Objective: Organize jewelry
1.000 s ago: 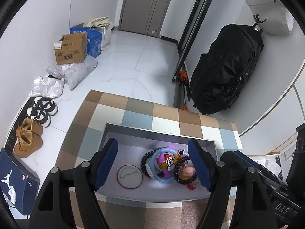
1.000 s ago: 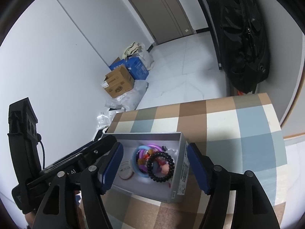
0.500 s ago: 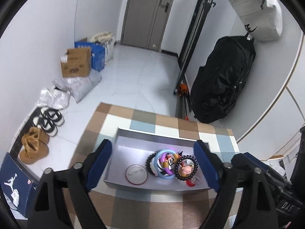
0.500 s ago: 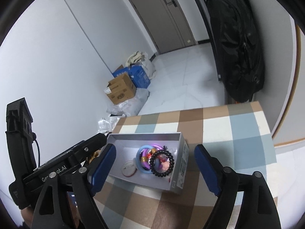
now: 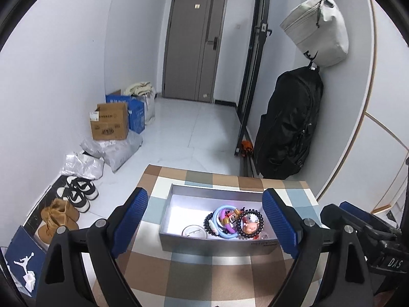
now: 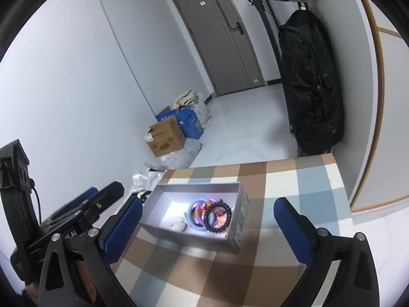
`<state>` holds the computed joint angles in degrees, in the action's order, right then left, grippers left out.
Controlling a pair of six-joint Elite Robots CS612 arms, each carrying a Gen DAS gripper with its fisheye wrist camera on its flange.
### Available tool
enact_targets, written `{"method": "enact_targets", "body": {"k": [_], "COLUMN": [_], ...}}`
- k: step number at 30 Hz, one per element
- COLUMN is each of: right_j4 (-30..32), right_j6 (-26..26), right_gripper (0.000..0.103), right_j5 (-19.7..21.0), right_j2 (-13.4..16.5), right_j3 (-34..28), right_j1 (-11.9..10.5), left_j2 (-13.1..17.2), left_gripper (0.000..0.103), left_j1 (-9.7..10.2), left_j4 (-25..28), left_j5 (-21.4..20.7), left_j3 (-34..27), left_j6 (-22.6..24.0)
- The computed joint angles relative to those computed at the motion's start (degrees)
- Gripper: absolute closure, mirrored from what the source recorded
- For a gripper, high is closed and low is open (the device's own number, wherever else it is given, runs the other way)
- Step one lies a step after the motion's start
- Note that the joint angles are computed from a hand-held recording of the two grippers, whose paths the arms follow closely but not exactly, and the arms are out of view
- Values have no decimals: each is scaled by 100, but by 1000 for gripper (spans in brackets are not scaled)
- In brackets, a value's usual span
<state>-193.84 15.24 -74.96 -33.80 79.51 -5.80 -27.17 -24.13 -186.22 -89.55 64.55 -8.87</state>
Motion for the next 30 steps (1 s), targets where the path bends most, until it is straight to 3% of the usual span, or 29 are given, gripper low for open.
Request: {"method": "enact_targets", "body": {"k": [4,14,30], "right_j4": [-147,-633,-590], "right_j6": [-275,-343,-503], "right_gripper": [0,0,0], "right_j5": [-150,-263,-468], "right_j2": [-63,-127,-3], "right_j3": [192,511,451], "right_j1": [38,75,147], "left_j2": [-61,-120,-99], "left_gripper": [15,15,15], "left_j1": [12,-13,-48], "left_j4": [-140,-315,-225], "left_j5": [-10,236,369], "left_j3": [186,460,498], "left_j6": [-94,-86,5]}}
